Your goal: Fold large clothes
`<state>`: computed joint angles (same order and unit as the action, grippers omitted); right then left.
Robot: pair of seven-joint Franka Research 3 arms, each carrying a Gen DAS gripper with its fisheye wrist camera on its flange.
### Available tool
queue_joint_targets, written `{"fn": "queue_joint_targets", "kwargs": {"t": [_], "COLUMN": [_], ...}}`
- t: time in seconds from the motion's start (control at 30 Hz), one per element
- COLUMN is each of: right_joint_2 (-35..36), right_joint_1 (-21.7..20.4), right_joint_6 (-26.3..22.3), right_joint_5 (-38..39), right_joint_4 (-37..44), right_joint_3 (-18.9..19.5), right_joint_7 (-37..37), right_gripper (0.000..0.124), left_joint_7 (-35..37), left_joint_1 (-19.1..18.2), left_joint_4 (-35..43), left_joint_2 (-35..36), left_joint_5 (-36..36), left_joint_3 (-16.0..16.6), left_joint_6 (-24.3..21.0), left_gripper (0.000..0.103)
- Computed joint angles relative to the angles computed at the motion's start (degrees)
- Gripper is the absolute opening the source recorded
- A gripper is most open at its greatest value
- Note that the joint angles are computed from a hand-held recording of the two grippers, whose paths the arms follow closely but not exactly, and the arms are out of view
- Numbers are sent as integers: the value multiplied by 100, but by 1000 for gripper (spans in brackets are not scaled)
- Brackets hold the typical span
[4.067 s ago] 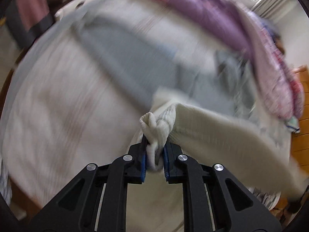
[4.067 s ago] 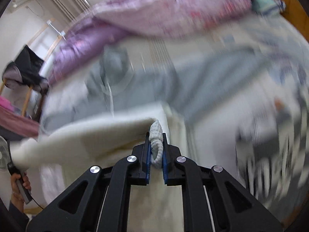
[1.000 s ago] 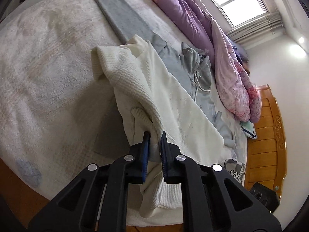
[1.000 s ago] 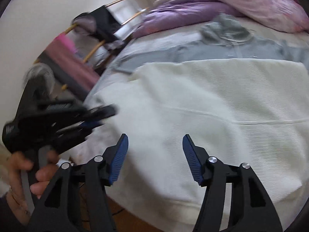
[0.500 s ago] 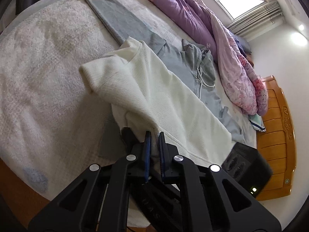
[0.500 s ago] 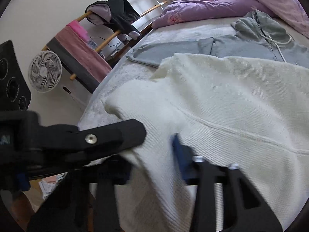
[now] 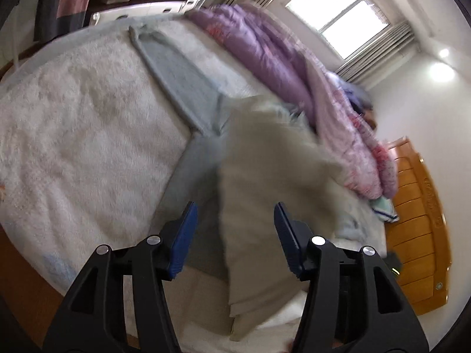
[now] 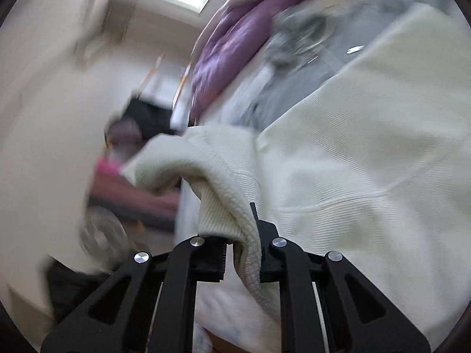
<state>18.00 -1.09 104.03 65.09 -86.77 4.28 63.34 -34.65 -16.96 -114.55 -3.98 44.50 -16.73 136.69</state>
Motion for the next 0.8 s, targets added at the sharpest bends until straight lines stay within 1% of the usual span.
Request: {"fn": "queue_joint_targets", "kwargs": {"t": [0.1, 0.17, 0.2, 0.23, 0.27, 0.3, 0.33, 0.37, 0.43, 0.47, 0.5, 0.53, 0.6, 0.67, 0.77, 0.8], "right_joint_2": [-17, -64, -50, -39, -30, 1, 74, 246, 526, 630, 683, 693, 641, 574, 645, 740], "right_joint_1": [-357, -560, -635, -726, -784, -826, -853, -897, -948, -1052, -1079, -1074, -1077, -1038, -1092, -1145], "right_joint_6": [93, 255, 323, 423, 535, 630, 718, 648, 584, 509, 464, 462, 529, 689, 672, 531], "right_joint_5": [400, 423, 404, 338, 225, 73, -135, -339, -793, -702, -806, -995, -1265, -1607, -1878, -1968], "right_joint_4": [-39, -72, -57, -80, -131, -175, -205, -141, 18, 71, 174, 293, 435, 499, 595, 716], "right_joint_3": [-194, -333, -381, -454, -508, -554, -602, -626, -650, -588, -559, -544, -515, -567, -582, -597], "right_joint_7": [438, 552, 638, 738, 834, 945, 1110, 1342, 1791, 1892, 1990, 1974, 1794, 1783, 1760, 1798], "right_gripper": [12, 12, 12, 12, 12, 12, 12, 12, 14, 16, 20, 23, 36, 56, 61, 63], "left_joint_7": [215, 396, 474, 576, 701, 841, 935, 1049, 1406, 1632, 1851, 2035, 2239, 2425, 2874, 2989], "left_joint_1": [-15, -77, -111, -153, -202, -226, -243, -272, -309, -311, -319, -343, -477, -564, -512, -520], "left_joint_4": [310, 597, 738, 882, 1003, 1129, 1212, 1297, 1529, 1696, 1818, 1885, 2047, 2169, 2306, 2352], "left_joint_2": [455, 861, 1092, 1318, 1487, 1705, 1910, 2057, 2394, 2589, 2715, 2817, 2985, 3131, 3383, 3456], "left_joint_5": [-122, -224, -268, -335, -461, -640, -781, -934, -1322, -1582, -1776, -1888, -2018, -2237, -2782, -2914], "left_joint_3": [58, 123, 167, 213, 252, 284, 319, 344, 334, 288, 256, 254, 326, 370, 248, 230], "left_joint_6": [283, 495, 692, 856, 910, 1100, 1391, 1474, 1560, 1514, 1478, 1547, 1547, 1495, 1584, 1599], "left_gripper": [55, 60, 61, 65, 68, 70, 72, 74, 75, 75, 75, 76, 79, 82, 82, 82]}}
